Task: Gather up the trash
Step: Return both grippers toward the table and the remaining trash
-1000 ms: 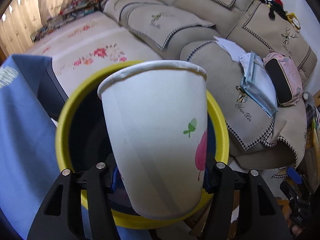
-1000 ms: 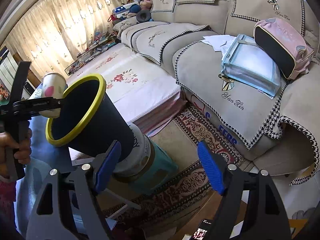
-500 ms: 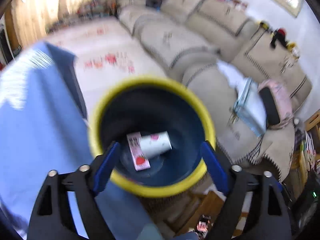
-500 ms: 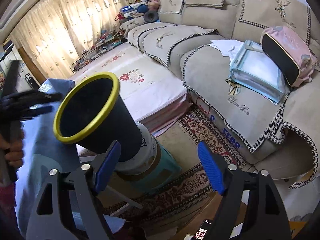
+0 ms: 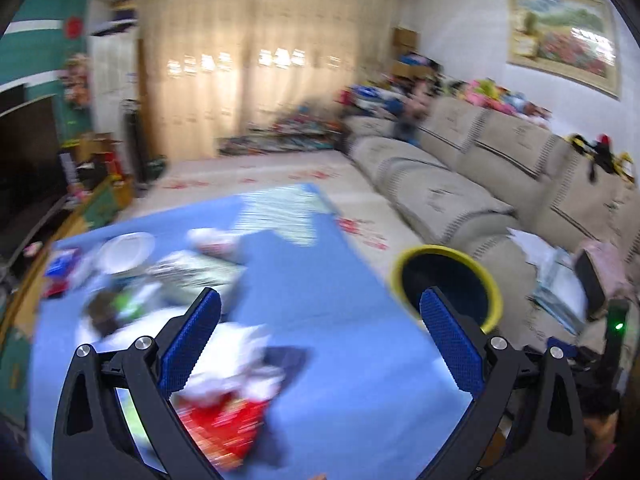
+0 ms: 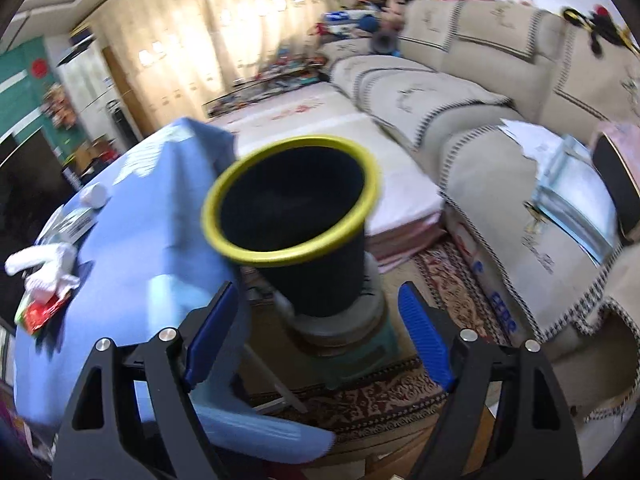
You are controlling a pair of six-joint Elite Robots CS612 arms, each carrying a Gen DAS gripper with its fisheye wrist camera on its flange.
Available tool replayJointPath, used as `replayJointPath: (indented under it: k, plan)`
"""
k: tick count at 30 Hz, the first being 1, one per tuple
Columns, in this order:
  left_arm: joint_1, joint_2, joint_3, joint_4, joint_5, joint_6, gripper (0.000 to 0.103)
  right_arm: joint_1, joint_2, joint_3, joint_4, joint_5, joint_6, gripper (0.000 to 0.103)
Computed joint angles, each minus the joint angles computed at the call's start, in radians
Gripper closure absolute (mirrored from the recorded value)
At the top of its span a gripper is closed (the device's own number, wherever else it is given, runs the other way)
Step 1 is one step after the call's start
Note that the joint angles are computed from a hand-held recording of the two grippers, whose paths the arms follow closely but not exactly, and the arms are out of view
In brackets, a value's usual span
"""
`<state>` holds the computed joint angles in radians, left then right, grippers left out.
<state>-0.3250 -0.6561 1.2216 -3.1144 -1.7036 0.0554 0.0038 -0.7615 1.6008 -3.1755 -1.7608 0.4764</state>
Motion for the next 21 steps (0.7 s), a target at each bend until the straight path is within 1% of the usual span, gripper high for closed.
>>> replayJointPath:
  k: [1,2,4,5,7,10,11,15,18,19,20,21]
  plan:
    - [0.013,-0.013,0.029,-0.031,0.033,-0.015,0.005,0.009,0.006,-0.017,0.005,0.006,-0.019,0.025]
    - [0.025,-0.020,0.043,-0.046,0.046,-0.023,0.005,0.016,0.010,-0.031,0.010,0.015,-0.034,0.025]
    - [0.048,-0.036,0.081,-0.085,0.095,-0.055,0.005,0.029,0.019,-0.058,0.018,0.039,-0.063,0.025]
    - [0.056,-0.041,0.093,-0.096,0.107,-0.066,0.005,0.036,0.026,-0.074,0.026,0.052,-0.079,0.025]
    - [0.084,-0.050,0.121,-0.122,0.135,-0.097,0.005,0.054,0.040,-0.114,0.044,0.069,-0.126,0.025]
    - [0.118,-0.058,0.151,-0.148,0.167,-0.139,0.005,0.078,0.065,-0.180,0.070,0.123,-0.198,0.025]
    - [0.129,-0.058,0.161,-0.159,0.182,-0.153,0.005,0.087,0.079,-0.214,0.088,0.155,-0.226,0.025]
    - [0.157,-0.061,0.190,-0.187,0.224,-0.180,0.005,0.113,0.126,-0.319,0.143,0.231,-0.301,0.025]
    - [0.166,-0.059,0.200,-0.193,0.231,-0.189,0.005,0.128,0.170,-0.413,0.196,0.280,-0.322,0.025]
    - [0.172,-0.057,0.199,-0.189,0.229,-0.189,0.005,0.133,0.185,-0.442,0.205,0.285,-0.324,0.025]
    - [0.170,-0.056,0.201,-0.189,0.230,-0.193,0.005,0.137,0.200,-0.470,0.209,0.286,-0.325,0.026]
    - [0.167,-0.055,0.200,-0.182,0.230,-0.198,0.005,0.144,0.226,-0.521,0.226,0.274,-0.324,0.028]
